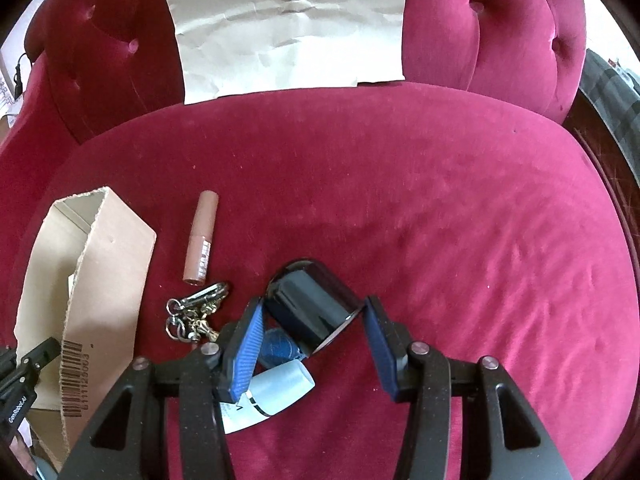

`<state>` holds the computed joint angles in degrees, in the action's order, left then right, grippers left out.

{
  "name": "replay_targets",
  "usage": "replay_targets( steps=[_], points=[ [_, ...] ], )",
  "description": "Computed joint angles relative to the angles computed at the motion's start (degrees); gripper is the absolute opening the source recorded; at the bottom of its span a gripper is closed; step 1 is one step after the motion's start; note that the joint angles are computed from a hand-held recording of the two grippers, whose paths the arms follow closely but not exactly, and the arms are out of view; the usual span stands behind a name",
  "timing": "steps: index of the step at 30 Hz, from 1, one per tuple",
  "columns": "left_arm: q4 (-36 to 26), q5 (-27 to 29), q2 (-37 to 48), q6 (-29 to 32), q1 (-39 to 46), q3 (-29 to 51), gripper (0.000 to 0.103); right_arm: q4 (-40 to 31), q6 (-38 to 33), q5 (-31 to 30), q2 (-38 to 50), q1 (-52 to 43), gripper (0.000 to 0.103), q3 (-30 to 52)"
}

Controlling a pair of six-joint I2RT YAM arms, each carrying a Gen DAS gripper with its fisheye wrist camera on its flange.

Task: Organize rigid objects
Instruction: 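Grasp the black cylindrical cap with the right gripper, then carry the black cap into the box beside the chargers and release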

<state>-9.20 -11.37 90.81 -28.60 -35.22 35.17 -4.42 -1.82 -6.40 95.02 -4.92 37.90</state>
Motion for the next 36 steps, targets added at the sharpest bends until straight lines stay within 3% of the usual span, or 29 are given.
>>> replay_targets(
  steps=[15, 36],
  points=[
    [-0.2, -0.3, 0.1, -0.2, -0.4, 0.2, 0.005, -2.4, 0.7, 0.5, -6.8, 1.7, 0.053, 0.1],
    [-0.3, -0.3, 0.0, -0.4, -0.4, 0.2, 0.005, -7.3, 5.1, 2.6, -15.7, 14.2, 0.053, 2.2]
  ],
)
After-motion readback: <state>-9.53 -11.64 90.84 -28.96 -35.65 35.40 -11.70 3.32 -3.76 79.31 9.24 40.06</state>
